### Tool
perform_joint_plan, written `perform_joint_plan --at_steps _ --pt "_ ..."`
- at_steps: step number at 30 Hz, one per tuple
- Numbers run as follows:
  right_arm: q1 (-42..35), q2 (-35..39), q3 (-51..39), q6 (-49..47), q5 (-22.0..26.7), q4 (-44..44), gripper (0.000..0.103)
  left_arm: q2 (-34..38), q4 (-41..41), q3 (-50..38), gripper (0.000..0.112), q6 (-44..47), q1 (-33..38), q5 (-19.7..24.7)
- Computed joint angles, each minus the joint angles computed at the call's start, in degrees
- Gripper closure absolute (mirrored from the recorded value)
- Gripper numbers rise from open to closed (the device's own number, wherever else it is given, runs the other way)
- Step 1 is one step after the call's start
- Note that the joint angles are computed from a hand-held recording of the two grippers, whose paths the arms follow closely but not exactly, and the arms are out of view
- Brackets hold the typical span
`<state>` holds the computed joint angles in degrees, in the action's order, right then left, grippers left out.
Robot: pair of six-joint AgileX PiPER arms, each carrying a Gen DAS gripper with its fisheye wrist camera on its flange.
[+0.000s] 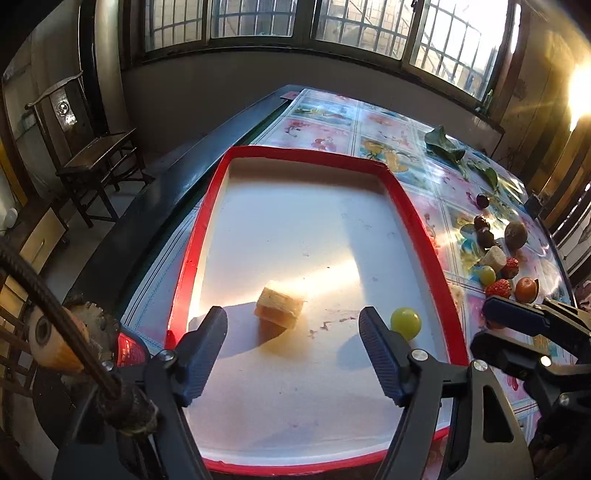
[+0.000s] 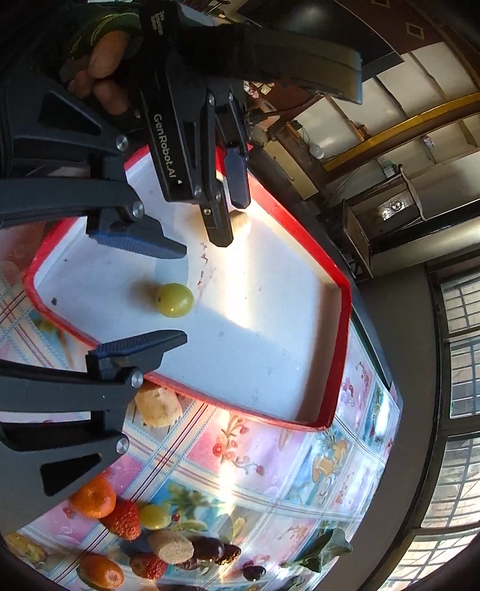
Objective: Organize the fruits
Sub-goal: 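Carry the cube into the red tray and open the left tool while the right tool releases the grape there, then grasp a second cream cake cube with the left tool while the right tool grasps a mandarin orange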
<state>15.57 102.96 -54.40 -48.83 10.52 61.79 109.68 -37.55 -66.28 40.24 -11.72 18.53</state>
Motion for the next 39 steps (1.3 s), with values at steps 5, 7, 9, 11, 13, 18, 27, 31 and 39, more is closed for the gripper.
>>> perform_joint_plan --at_steps 5,7,9,11,13,18,27,31,39 --pt "-4.0 -10.2 10.5 -17.1 -0.5 17.8 0.057 -3.4 -4.1 3.8 0.039 3.1 -2.9 -0.8" --pt "-6.6 -14.2 15.0 -23.2 -0.2 24.0 0.055 -4.6 -5.9 5.2 0.039 4.7 -4.1 -1.0" --pt "-9.3 -16.8 18.0 -24.1 0.2 24.9 0.055 -5.5 -6.5 5.9 0.039 4.8 -5.6 -0.9" --pt "-11.5 -18.9 20.5 -24.2 0.4 25.2 0.054 -6.4 -7.2 6.5 0.039 5.1 -7.1 -0.6" --pt "-12.9 -19.8 21.4 -22.6 0.3 23.8 0.054 -7.4 -8.0 7.4 0.038 5.8 -8.5 -0.7" --pt "-17.3 -24.0 25.3 -22.3 0.8 23.0 0.054 -9.6 -15.1 8.9 0.038 12.5 -12.1 2.1" --pt "-25.7 -30.0 30.8 -25.0 3.7 23.6 0.051 -3.6 -21.7 6.7 0.038 19.0 -20.8 5.9" --pt "-28.1 -32.3 31.6 -22.1 4.5 20.0 0.05 0.3 -15.6 3.7 0.039 12.1 -19.8 5.0" --pt "-30.7 -33.8 32.2 -23.9 5.9 21.1 0.045 1.9 -12.1 0.8 0.046 7.8 -14.0 6.7"
